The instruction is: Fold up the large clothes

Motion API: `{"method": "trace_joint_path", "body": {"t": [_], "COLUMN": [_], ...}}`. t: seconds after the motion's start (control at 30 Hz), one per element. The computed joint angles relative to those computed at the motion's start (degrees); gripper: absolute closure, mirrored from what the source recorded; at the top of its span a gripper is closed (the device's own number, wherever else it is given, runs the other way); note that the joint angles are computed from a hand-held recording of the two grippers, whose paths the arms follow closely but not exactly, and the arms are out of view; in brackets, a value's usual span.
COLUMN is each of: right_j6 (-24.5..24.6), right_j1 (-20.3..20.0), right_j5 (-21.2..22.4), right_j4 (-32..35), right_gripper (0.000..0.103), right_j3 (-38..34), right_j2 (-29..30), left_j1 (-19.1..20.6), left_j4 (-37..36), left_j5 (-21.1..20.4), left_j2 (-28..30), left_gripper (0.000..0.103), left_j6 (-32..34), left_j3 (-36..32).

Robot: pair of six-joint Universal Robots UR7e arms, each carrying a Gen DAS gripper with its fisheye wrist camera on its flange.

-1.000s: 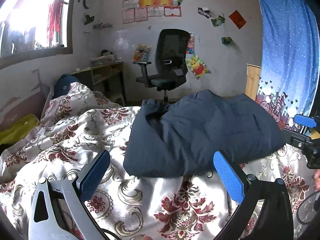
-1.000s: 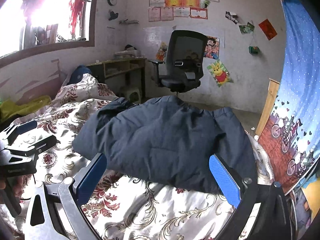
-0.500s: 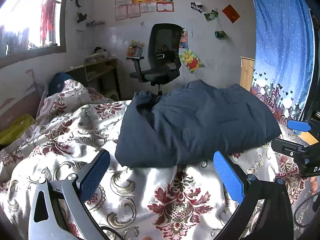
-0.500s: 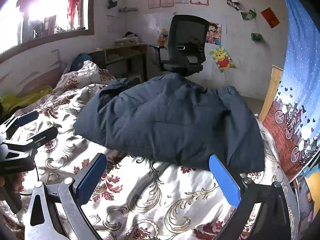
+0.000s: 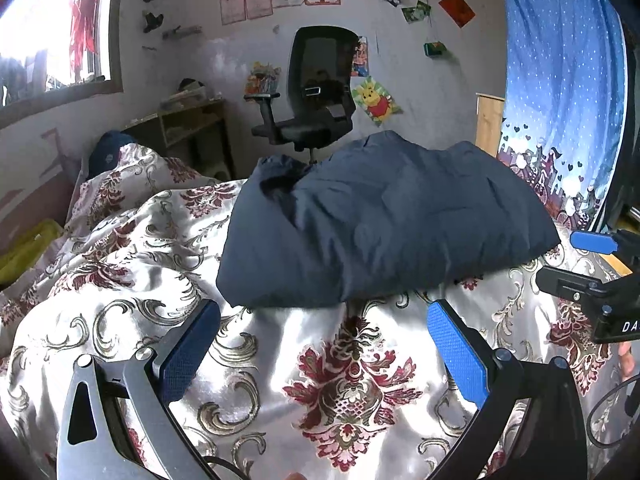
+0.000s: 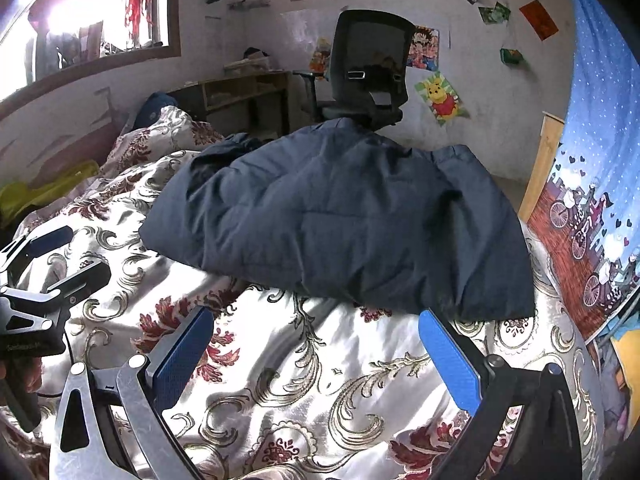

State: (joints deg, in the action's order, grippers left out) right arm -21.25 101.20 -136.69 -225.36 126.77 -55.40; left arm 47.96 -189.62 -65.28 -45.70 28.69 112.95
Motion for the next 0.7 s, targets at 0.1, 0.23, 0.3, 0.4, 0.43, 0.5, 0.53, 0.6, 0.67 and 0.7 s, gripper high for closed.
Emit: {"method": "trace_joint_path", "body": {"t": [0.1,0.23,0.3,0.4,0.43,0.5,0.53,0.6,0.67,0.7], "right_j6": [-0.48,-1.47,-1.37,-1.25,-1.21,-1.12,-1.14,-1.27,-1.33,-1.24], "right_j1": [-0.15,-0.14,-0.18,-0.11,-0.11,-0.05,-0.09,-0.11,-0.10,-0.16], "right_j5": [-0.06,-0.05,0.03,-0.04,0.00,-0.13,-0.02,-0.09,-0.11,0.04], "right_j4": [-1.09,-2.71,-2.54,-2.59,-2.61,-2.66,-2.65,-2.59,-2.67,-2.52], "right_gripper": [0.000,0.000,0.000,0.000,0.000,0.000,0.000,0.000,0.000,0.000], "right_j3": [0.19,0.34,0.36,0.31,0.37,0.36,0.37,0.32,0.38,0.37], "right_j2": [0.20,0.65,0.61,0.70,0.67,0.74,0.70,0.70,0.69,0.60], "left_j1": [0.07,0.12,0.10,0.24,0.27,0.28,0.27,0.30,0.37,0.36], "left_j4": [-0.89,-1.24,-0.71,-0.01,0.12,0.15,0.11,0.11,0.19,0.21], "left_j5": [-0.07,-0.11,-0.05,-0.14,-0.13,-0.03,-0.01,-0.07,-0.24,-0.17], "left_j2": [0.12,0.17,0.08,-0.10,-0.14,-0.17,-0.20,-0.25,-0.29,-0.27], "left_gripper": [0.001,0.001,0.001,0.001,0.001,0.001,0.001,0.001,0.001,0.001], "left_j6": [0.52,0.74,0.24,-0.38,-0.49,-0.60,-0.64,-0.67,-0.56,-0.51], "left_j3": [0.30,0.48,0.44,0.36,0.32,0.28,0.32,0.31,0.29,0.27]}}
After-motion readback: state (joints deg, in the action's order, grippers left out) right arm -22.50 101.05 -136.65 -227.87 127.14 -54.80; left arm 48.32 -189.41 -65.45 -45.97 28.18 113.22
